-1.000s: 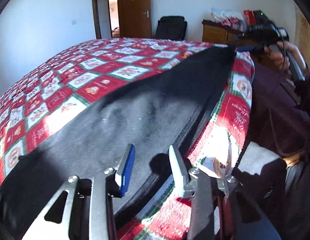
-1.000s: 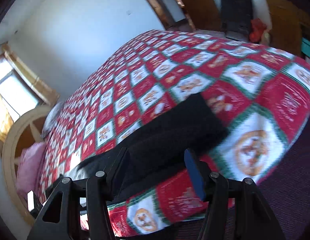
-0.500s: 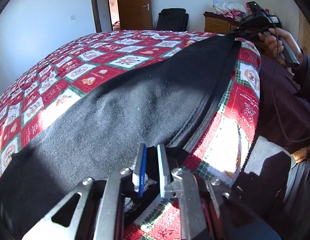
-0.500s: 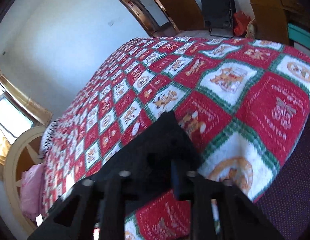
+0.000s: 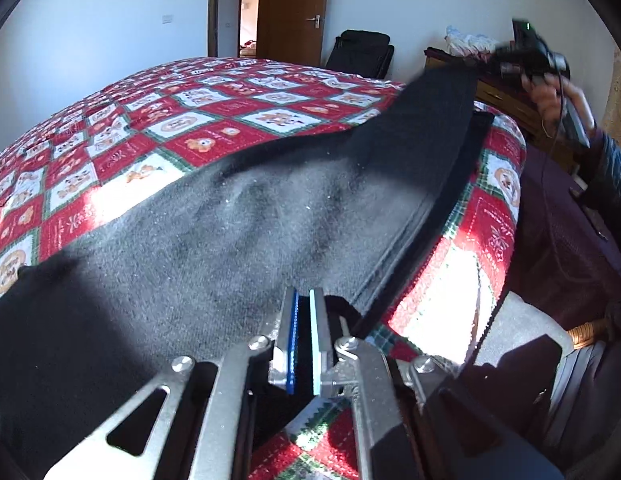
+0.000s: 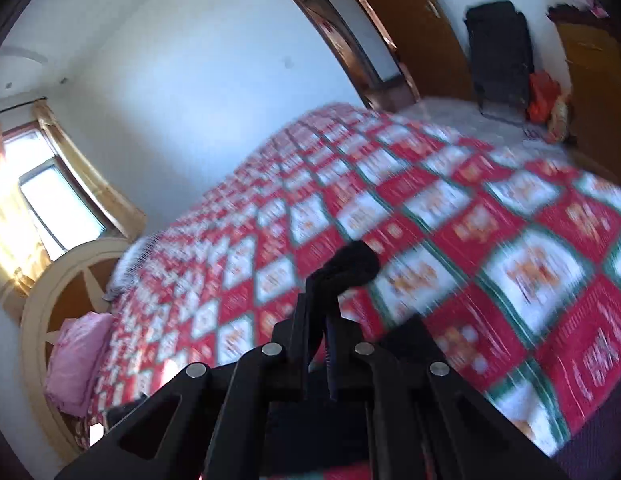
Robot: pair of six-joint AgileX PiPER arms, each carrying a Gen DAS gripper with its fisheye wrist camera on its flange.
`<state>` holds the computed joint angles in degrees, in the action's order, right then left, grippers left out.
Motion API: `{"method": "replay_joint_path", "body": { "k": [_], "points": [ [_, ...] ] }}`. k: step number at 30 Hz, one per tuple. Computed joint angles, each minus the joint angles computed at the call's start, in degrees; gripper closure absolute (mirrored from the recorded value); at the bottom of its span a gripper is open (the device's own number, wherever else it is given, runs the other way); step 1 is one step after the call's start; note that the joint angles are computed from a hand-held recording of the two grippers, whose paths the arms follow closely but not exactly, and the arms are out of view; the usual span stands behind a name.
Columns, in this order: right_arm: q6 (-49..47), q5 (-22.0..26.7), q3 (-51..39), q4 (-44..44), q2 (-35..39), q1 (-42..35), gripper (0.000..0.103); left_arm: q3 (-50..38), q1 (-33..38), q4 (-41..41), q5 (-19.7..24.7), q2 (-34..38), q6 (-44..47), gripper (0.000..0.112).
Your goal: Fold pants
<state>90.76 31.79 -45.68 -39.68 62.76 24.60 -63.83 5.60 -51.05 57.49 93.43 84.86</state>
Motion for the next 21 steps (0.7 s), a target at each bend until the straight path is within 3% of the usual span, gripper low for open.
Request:
{"method": "replay_joint_path", "body": {
  "k": [4, 6, 10, 11, 14, 18, 20, 21],
  "points": [
    [0.9, -5.0, 11.6, 5.3, -6.3, -4.4, 0.095, -0.7, 0.0, 0.7, 1.5, 0.4, 0.2, 0.106],
    [5.5, -5.8, 14.3, 2.7, -9.0, -4.7, 0.087, -0.9, -0.1, 0.8, 1.6, 0.4, 0.3, 0.106],
    [16.4, 3.5, 13.3, -6.1, -10.5, 3.2, 0.087, 0.4, 0.4, -0.9, 1.3, -0.9, 2.2, 0.106],
    [19.4, 8.0, 12.2, -7.5, -10.2, 6.9, 0.084, 0.9, 0.3, -1.1, 0.8, -1.4, 2.8, 0.106],
    [23.8, 20.3, 6.8, -12.0, -5.4, 19.0, 0.080, 2.8, -1.5, -0.6, -2.3, -2.8, 4.2, 0.105],
    [14.2, 20.7, -2.6, -11.7, 6.3, 26.1, 0.075, 4.8, -3.9, 0.1, -6.3, -4.2, 5.9, 0.101],
    [7.2, 22.1, -8.9, -11.8, 14.1, 29.4, 0.051, 5.9, -4.8, 0.1, -8.5, -5.0, 6.8, 0.099],
    [3.4, 22.2, -11.9, -11.6, 17.8, 30.5, 0.051, 6.5, -5.2, 0.0, -9.4, -5.5, 7.4, 0.097]
  ]
}}
